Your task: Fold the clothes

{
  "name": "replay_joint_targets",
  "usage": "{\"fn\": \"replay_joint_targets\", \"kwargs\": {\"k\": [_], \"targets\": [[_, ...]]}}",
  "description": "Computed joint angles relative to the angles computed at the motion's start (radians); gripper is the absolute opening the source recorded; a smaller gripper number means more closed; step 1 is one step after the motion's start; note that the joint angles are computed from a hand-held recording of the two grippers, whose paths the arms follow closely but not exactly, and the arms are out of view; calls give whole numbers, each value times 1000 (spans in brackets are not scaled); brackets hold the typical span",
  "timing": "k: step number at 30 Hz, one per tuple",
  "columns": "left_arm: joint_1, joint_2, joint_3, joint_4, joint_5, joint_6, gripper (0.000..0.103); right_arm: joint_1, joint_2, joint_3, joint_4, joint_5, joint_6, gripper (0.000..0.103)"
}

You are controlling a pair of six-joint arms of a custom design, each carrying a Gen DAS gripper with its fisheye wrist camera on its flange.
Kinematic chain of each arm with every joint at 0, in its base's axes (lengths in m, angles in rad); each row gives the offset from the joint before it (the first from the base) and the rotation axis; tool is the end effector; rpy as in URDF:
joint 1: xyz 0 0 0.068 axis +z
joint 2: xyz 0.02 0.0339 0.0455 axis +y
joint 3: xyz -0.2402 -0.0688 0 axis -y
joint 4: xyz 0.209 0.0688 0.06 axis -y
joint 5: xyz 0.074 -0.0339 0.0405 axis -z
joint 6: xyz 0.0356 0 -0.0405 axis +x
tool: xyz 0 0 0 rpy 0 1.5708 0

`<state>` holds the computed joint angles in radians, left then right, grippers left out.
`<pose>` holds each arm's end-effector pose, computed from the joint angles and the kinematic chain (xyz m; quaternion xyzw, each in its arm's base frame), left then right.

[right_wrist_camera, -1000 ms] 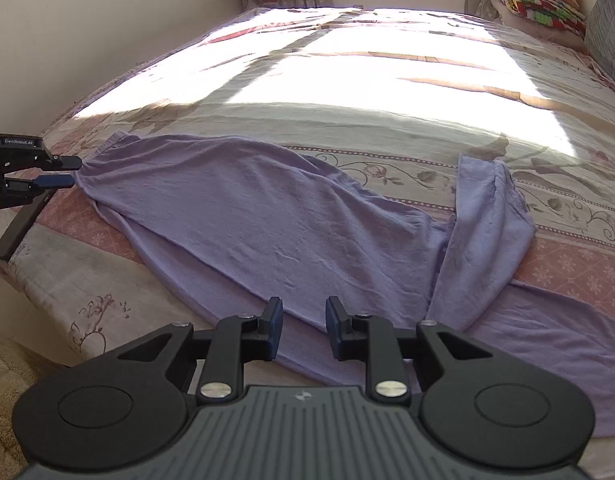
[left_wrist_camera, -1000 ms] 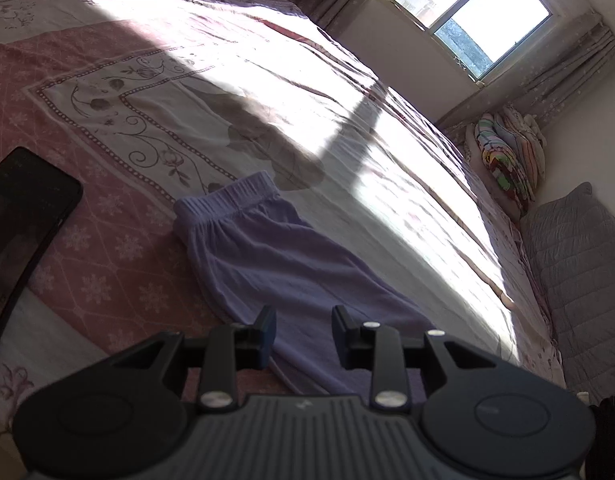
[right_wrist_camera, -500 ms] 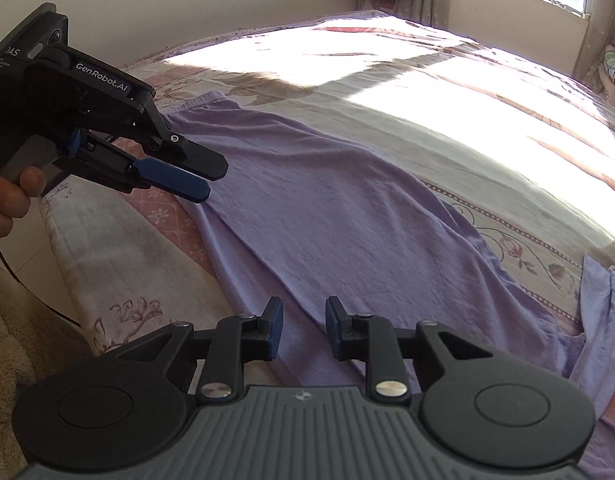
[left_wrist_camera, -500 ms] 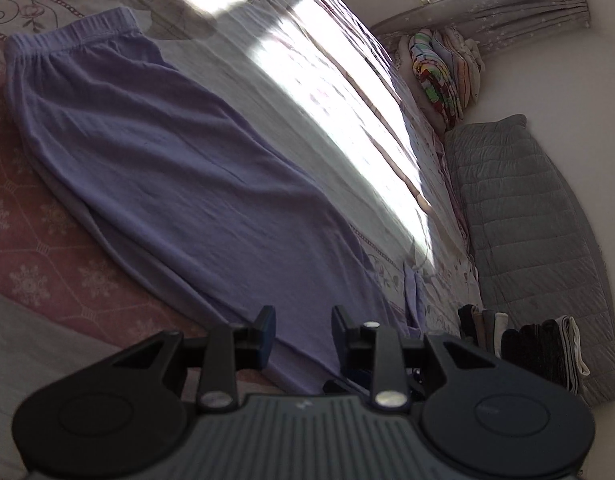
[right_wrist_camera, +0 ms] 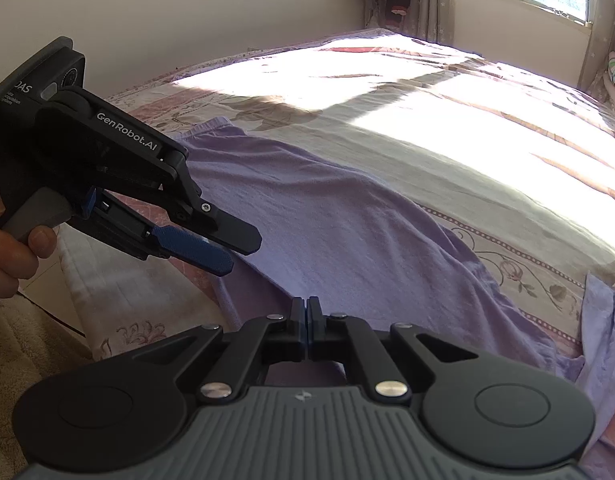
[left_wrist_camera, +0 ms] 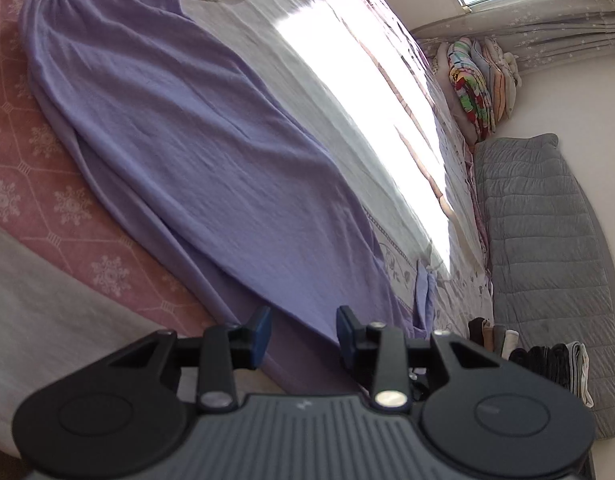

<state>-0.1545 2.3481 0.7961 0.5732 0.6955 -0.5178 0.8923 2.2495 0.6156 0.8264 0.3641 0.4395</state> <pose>0.3017 -0.0701 -0.0072 -0.0647 0.9024 -0.3982 0.1514 0.1929 0.2191 0.0106 -0.1392 0.9046 0.0942 0.3918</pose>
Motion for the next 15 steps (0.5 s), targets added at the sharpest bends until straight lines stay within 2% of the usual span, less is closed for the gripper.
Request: {"fn": "replay_joint_targets", "kwargs": {"k": [7,9,10,13,15], "targets": [[-34,-38,-115,165,-174,-145,35,-4,-38,-64,63,-18,-6,1],[-49,-49,-150,224,-239,-170,27,-6,-42,-71,67,-27,-4,1],[-51,-59,-172,253,-273,-172,18,-7,-42,-72,67,-32,-4,1],[-61,-87,-222,321,-376,-167,0,-10,-34,-67,60,-54,-6,1],[-53,-98,-243,350,-400,-150,0,-7,-28,-60,51,-65,-8,1]]}}
